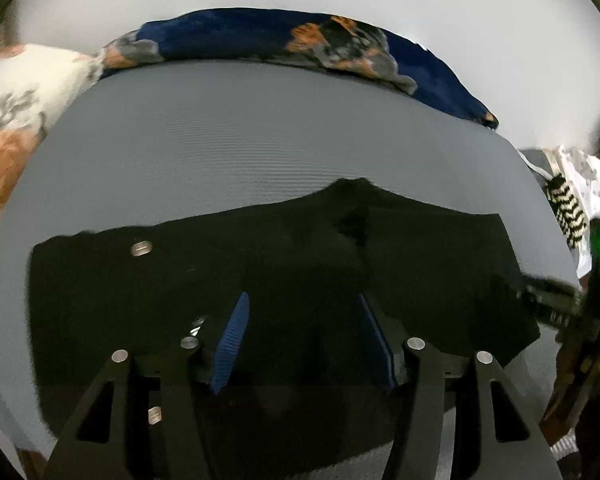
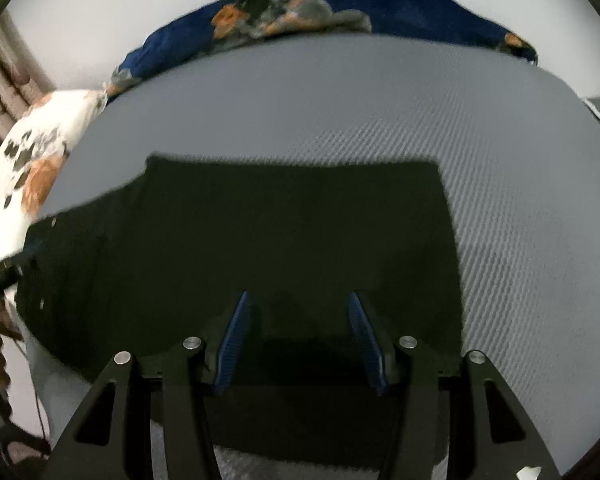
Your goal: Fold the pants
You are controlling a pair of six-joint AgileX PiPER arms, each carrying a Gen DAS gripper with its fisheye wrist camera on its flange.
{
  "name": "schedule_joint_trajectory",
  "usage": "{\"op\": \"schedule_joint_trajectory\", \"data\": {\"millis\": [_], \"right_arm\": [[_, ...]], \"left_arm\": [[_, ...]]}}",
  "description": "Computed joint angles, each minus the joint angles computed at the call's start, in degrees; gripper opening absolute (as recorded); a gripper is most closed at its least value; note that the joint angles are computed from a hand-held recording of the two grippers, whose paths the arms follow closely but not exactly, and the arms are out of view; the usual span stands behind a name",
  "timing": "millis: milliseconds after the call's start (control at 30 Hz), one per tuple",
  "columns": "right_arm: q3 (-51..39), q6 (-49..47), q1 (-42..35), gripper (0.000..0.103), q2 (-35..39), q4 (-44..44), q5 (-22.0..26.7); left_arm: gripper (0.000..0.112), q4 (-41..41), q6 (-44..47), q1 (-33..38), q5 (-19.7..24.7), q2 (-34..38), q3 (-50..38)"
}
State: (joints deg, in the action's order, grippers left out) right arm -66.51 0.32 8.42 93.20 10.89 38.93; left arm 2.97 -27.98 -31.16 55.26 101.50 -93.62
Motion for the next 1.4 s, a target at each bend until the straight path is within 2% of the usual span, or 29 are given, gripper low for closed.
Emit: {"op": "schedule_joint_trajectory", "data": {"millis": [300,533,667,733,867,1067,1233,1400], "right_arm": [[4.98,4.05,7.99,0.051,-2.36,1.51,-0.78],[1.31,6.84,16.81,0.051,0.88,-0.89,0.15],[-1.16,8.27,18.7,0.052,2.43,-1.67,1.64],[-2.68,8.21,18.9,0.054,3.41,-1.23,2.52],[-4.89,8.67,19.19,0.065,4.96,-0.04,3.67],[-5.39,7.13,17.44,0.067,5.38,5.88,3.95],[-6.16,6.71,15.42,0.068,6.06,10.22,4.71],[-8.51,9.57,15.22,0.068,7.18,9.47,6.66]], "left_arm": [[0.061,0.85,1.72,7.24,-0.54,-11.86,11.21],[0.061,-1.09,4.48,15.72,-1.24,-18.14,18.51],[0.062,-5.04,8.92,22.15,-1.57,-20.82,22.34],[0.062,-9.03,12.83,25.95,-1.46,-21.01,23.53],[0.062,-17.1,20.5,32.01,-0.77,-19.94,24.83],[0.062,-32.54,34.11,40.87,3.71,-15.68,25.14],[0.062,-40.84,42.78,45.61,8.4,-10.41,23.8],[0.062,-46.63,48.42,47.17,11.34,-4.86,22.02]]}}
